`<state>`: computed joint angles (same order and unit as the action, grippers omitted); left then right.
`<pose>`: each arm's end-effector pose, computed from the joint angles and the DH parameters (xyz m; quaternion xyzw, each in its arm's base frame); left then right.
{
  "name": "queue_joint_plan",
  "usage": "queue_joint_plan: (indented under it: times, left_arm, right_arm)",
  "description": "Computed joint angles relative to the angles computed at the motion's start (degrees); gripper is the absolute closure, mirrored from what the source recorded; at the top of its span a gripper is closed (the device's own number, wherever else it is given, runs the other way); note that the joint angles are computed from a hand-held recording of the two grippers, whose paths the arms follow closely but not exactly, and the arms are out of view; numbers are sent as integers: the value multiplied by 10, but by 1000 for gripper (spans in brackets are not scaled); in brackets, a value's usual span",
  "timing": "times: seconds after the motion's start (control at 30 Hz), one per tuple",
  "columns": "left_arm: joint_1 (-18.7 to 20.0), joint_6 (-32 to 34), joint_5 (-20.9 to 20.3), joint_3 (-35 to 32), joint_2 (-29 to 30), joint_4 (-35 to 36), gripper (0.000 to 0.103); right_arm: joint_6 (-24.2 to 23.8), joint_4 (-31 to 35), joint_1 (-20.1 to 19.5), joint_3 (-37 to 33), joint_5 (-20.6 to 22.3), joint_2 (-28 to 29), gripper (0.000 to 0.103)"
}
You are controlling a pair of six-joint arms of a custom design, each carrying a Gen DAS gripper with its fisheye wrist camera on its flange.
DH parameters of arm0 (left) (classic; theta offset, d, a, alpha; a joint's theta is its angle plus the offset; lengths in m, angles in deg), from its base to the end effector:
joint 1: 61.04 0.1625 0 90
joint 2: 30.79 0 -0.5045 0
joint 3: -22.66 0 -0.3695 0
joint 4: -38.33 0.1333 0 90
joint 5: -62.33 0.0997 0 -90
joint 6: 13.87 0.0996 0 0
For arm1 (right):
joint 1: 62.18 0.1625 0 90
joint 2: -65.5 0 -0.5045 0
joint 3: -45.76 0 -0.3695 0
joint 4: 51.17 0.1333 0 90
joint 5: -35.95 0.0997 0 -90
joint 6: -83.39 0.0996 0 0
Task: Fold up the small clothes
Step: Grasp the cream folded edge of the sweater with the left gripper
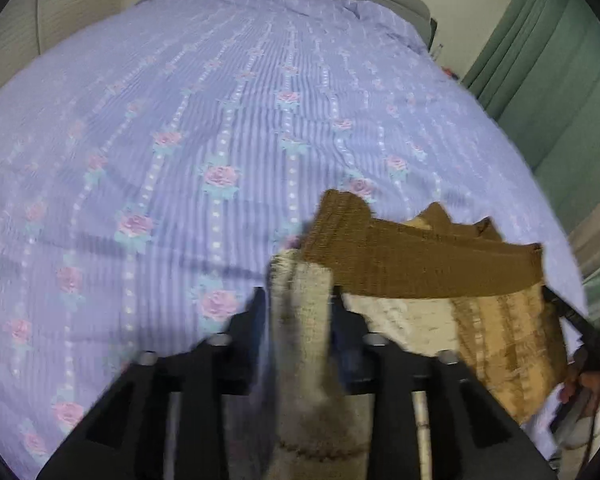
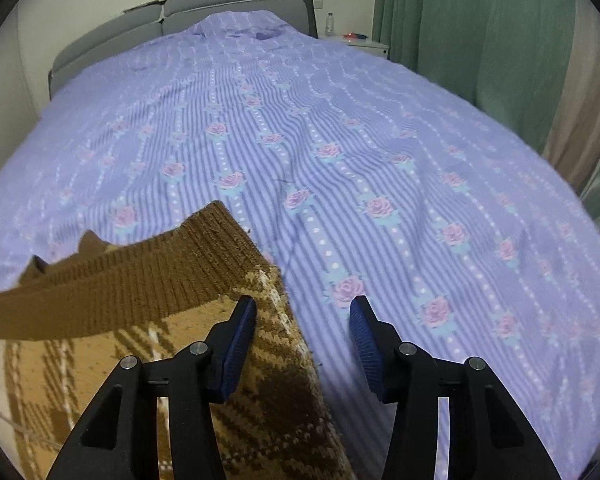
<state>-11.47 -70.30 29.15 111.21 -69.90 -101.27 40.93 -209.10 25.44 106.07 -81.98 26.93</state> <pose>-0.3095 -0.6974 0.1458 -0.1231 0.8709 -0.3568 0.3148 0.0504 -0.8730 0.3512 0.2170 -0.8711 0.2672 0.3504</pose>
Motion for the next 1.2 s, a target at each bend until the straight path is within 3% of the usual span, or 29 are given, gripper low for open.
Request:
queue_joint_plan:
  times: [0.03,0.23,0.33,0.37,0.43,0.6,0.77,0.83,0.97,1.03,1.17,1.2]
  left_arm:
    - [-3,-20,11,-8,-1,44,50]
    - [-32,-50,52,10,-24,91,48]
    - [-62,-136,103,22,-44,195,38]
    - [-70,-140,108,31,-49,198,36]
    - [-88,-114,99,68,-64,154,35]
    - [-121,-67,52,160,-87,9,34]
    - [-140,-92,-12,236,-82,-138,32]
    - [-145,-106,-23,246,-67,-172,32]
    - [-142,-103,-52,272,-32,-325,32]
    - [-135,-119,-53,273,-17,-357,33]
    - [-114,-86,-82,275,22,-523,33]
    - [-110,-85,-80,272,28,-534,33]
  right_arm:
    - [-2,0,0,-4,-6,2,54]
    - [-7,-33,5,31,-10,-21,53]
    - [-26,-80,9,83,15,-56,51]
    - [-33,-88,9,104,29,-72,46]
    - [-50,-101,11,155,59,-109,38]
    - [-82,-88,13,246,125,-175,38]
    - [-69,-59,5,326,180,-229,38]
    - [-71,-68,0,353,190,-241,38]
    - [-75,-58,-8,383,211,-248,38]
    - [-78,-56,-8,392,208,-248,38]
    - [-92,-70,-8,402,197,-239,38]
    - [-93,-65,-9,401,197,-237,38]
